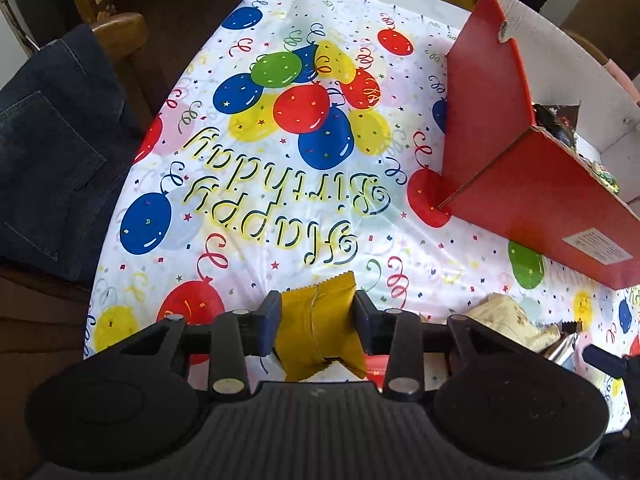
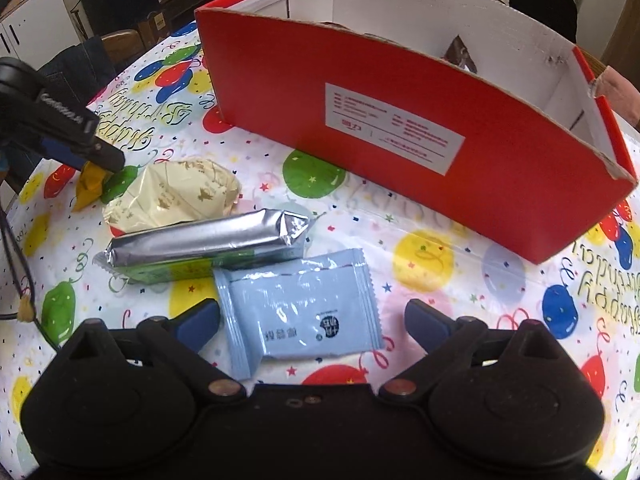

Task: Organize snacks
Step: 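Grasp the yellow Minion packet with left tool while right tool grasps the light-blue packet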

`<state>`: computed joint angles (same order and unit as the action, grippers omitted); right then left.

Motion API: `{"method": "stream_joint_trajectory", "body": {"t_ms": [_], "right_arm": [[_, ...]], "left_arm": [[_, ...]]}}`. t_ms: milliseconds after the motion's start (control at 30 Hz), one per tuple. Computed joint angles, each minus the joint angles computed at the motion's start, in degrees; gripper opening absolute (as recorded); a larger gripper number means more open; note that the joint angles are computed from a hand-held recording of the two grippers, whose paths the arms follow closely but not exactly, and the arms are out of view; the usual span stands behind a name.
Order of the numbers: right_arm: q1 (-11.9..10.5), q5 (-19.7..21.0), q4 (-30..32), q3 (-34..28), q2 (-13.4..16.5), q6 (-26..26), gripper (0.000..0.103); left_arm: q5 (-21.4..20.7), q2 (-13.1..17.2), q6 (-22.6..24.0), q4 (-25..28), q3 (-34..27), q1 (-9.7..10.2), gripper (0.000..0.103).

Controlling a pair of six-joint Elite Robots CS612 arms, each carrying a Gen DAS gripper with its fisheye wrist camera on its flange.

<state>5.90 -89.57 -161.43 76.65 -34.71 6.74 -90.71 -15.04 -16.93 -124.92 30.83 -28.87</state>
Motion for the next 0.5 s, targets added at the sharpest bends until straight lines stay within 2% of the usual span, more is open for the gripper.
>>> {"method": "stream_joint_trajectory", "body": {"t_ms": [100,367,500], "right_arm": [[-0.03,0.55,0.29,-0.39,0.30,-0.09,0.088],[0.17,-0.14,-1.42,0.77,-0.07,-1.55,0.078],[0.18,-0.15,-2.16,1.66,-0.56,-2.51,0.068]], "left_arm": [[-0.23,-0.40,0.33,-0.58,0.89,0.06,0.037],[-0.64,-0.65,0.70,-0.70,1.36,0.15,0.037],[-1.07,-0.63,0.89,-0.47,1.27,0.23,0.037]]}}
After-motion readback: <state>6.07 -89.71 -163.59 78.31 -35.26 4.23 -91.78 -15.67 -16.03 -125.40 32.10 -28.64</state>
